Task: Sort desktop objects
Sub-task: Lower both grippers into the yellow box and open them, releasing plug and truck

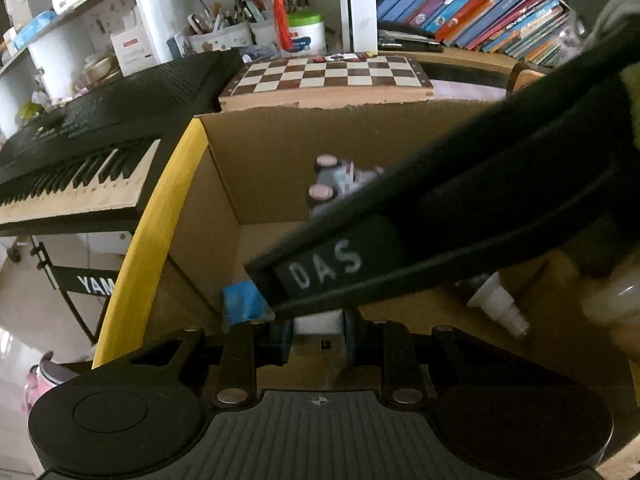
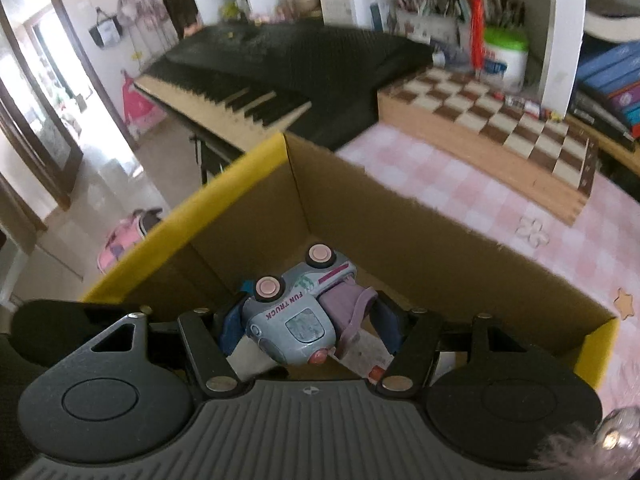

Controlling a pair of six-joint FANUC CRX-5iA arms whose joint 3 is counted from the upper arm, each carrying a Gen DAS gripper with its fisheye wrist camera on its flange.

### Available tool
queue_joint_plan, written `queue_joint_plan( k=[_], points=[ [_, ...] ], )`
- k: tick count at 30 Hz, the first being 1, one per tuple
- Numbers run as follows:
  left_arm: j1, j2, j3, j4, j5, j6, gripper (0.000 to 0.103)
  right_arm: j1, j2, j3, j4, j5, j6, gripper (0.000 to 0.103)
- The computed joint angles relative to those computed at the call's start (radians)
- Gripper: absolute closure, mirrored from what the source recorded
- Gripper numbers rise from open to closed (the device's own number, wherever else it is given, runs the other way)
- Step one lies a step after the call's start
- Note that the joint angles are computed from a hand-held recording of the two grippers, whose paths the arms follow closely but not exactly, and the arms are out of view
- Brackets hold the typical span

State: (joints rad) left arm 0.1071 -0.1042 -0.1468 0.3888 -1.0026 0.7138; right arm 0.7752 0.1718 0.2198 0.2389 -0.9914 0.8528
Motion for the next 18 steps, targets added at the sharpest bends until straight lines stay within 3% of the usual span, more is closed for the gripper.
queue_joint_plan(
  k=[10, 11, 14, 18],
  points=[
    [-0.006, -0.003, 0.005, -0.007, -0.01, 0.004, 0.074, -0.033, 0.059, 0.083, -0.084, -0.077, 0.046, 0.04],
    [-0.005, -0.004, 0.004, -0.006, -0.004, 0.002, 0.068, -0.033, 0.063, 0.087, -0.083, -0.081, 0.046, 0.04],
    [0.004, -0.018, -0.013, 0.024, 0.005, -0.022, 0.037, -0.029, 0.071, 0.093, -0.072, -0.089, 0.04, 0.04],
    [0.003, -0.037, -0.032, 0.047, 0.025, -0.044, 0.033, -0.019, 0.068, 0.077, -0.031, -0.079, 0.012, 0.04]
  ],
)
